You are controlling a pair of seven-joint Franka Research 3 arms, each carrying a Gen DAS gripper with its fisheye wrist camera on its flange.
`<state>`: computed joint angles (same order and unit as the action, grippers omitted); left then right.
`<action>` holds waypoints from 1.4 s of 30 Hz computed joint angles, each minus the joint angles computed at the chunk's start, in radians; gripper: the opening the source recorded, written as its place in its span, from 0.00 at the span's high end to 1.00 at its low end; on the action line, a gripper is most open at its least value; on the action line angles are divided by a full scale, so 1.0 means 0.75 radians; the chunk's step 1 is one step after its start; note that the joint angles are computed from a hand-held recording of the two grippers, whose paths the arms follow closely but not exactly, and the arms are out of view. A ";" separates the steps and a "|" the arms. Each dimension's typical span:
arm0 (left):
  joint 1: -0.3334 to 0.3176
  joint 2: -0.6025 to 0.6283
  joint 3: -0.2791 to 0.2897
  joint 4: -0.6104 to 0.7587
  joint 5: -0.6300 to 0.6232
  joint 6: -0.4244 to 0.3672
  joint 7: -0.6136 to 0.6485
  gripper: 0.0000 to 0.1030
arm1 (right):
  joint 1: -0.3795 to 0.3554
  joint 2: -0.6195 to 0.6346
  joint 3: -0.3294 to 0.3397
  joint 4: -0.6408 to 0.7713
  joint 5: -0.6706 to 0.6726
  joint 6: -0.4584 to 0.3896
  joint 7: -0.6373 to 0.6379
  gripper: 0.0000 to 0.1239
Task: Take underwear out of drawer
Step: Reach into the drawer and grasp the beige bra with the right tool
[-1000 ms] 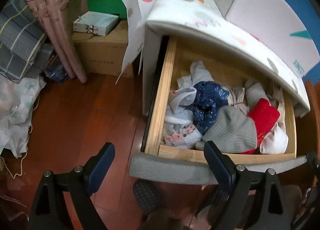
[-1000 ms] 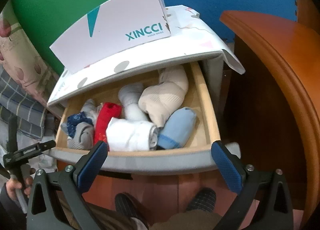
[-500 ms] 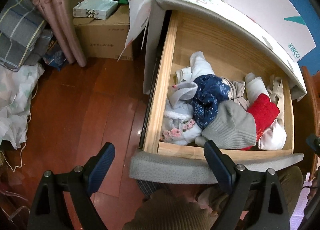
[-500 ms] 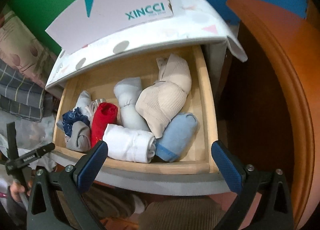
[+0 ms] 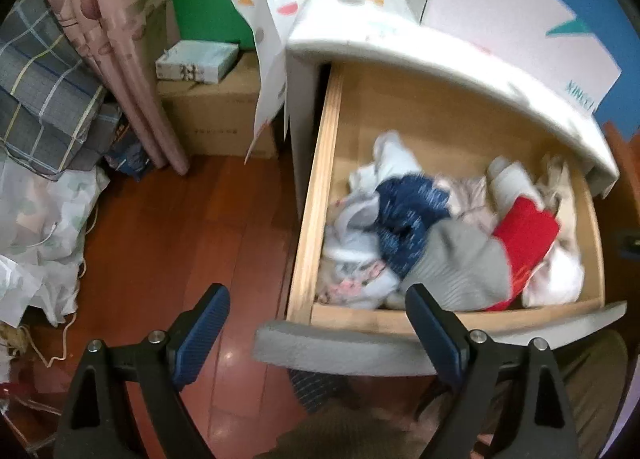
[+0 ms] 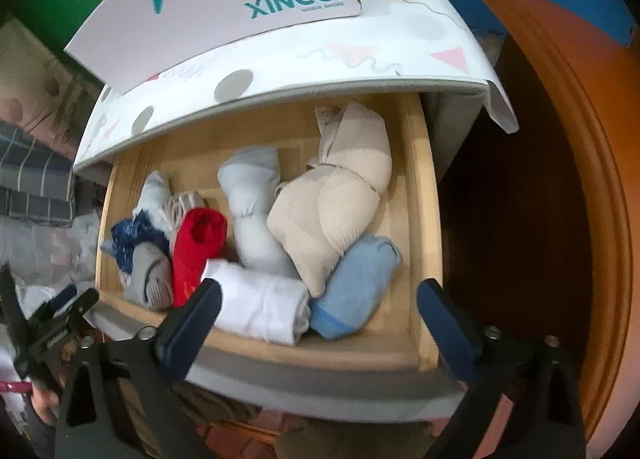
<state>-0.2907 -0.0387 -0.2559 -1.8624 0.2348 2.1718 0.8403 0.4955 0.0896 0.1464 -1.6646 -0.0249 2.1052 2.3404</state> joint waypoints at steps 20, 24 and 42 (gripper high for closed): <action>-0.045 0.172 -0.019 0.197 -0.052 0.008 0.093 0.10 | 0.064 0.447 -0.107 0.514 -0.083 -0.286 0.015 0.38; -0.053 0.208 -0.018 0.238 -0.066 -0.017 0.111 0.10 | 0.072 0.503 -0.120 0.569 -0.087 -0.326 -0.019 0.38; -0.077 0.361 -0.028 0.431 -0.177 -0.174 0.173 0.10 | 0.068 0.527 -0.151 0.557 -0.095 -0.329 -0.114 0.54</action>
